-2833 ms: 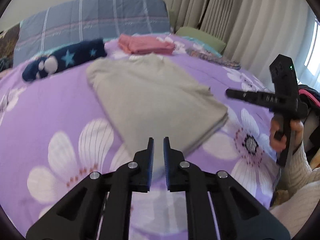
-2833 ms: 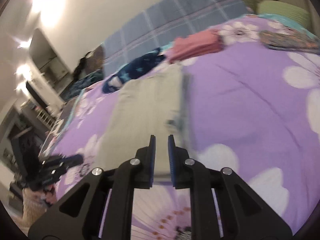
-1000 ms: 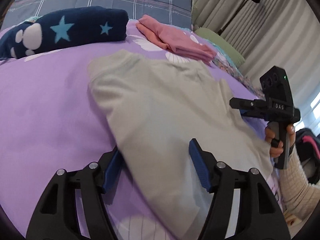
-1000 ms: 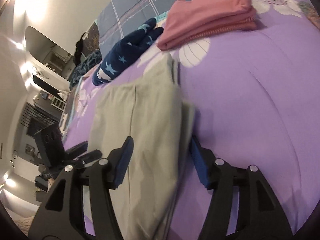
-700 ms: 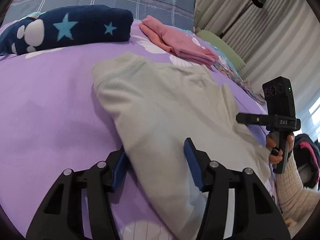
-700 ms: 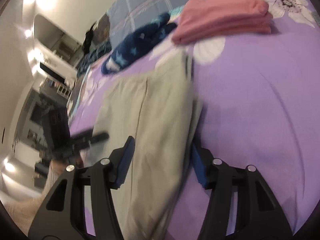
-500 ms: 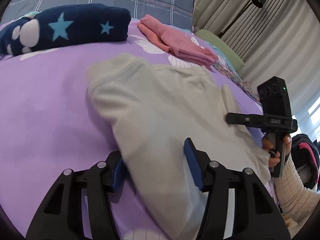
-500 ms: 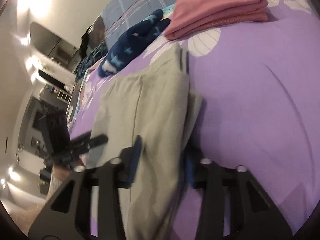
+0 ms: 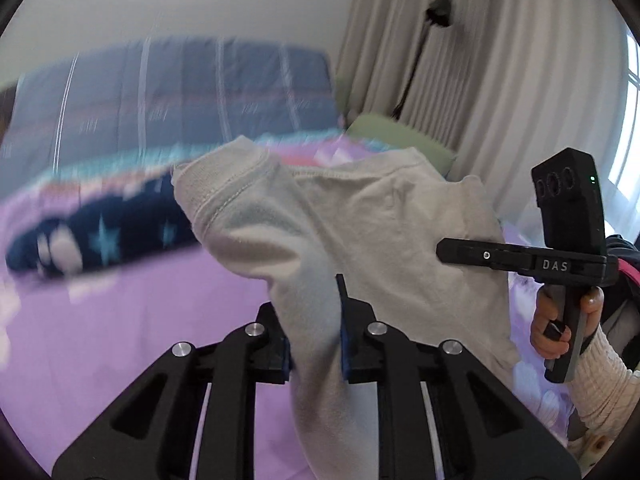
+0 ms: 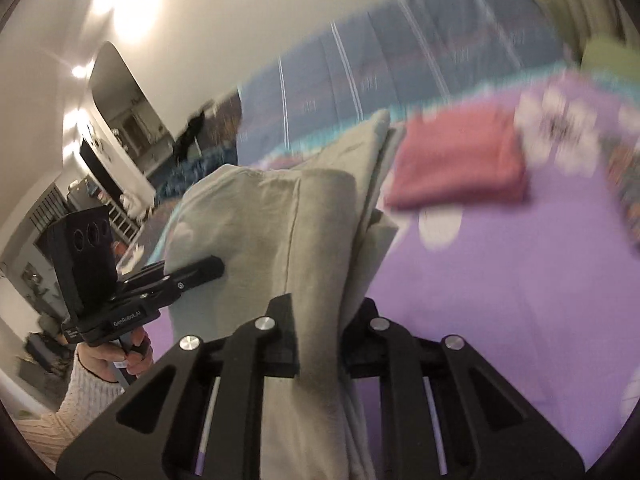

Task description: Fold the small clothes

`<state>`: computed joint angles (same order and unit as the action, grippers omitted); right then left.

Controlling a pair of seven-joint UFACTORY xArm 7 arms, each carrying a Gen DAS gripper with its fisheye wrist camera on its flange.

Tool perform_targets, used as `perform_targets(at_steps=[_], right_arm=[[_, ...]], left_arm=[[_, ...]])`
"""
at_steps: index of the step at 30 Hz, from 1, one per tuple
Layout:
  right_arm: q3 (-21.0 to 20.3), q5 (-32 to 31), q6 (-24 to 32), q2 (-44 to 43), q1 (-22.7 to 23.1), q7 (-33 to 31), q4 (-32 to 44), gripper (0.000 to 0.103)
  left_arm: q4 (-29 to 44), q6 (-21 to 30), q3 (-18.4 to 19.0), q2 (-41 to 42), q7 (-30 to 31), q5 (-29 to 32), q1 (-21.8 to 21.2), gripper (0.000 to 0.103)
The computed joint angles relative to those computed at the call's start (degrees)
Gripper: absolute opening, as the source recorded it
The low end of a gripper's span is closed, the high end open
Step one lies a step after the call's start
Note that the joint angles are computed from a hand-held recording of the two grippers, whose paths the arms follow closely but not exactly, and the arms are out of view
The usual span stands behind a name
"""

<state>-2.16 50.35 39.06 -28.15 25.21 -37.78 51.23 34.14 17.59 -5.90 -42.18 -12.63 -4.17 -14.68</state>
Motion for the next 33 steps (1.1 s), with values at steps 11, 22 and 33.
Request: perform_targets(at_steps=[11,22,33], right_arm=[[-6.89,-12.02,-10.17,13.39,5.08,8.21,24.31,0.014],[-2.03,-9.0,-7.79,36.9,-5.46,12.34,48.94,0.014],[-6.7,-29.41,7.28,66.12,-7.0,43.46,77.67,0.058]], left_arm=[[36.82,2.42,-5.78,27.32,1.6,12.9,8.56,0.017],[61.49,10.19,-0.57,49.26,-5.24,28.2,3.87,0.017],[68.1,21.75,11.74,62.99,-24.19,42.13,-2.78,0.09]])
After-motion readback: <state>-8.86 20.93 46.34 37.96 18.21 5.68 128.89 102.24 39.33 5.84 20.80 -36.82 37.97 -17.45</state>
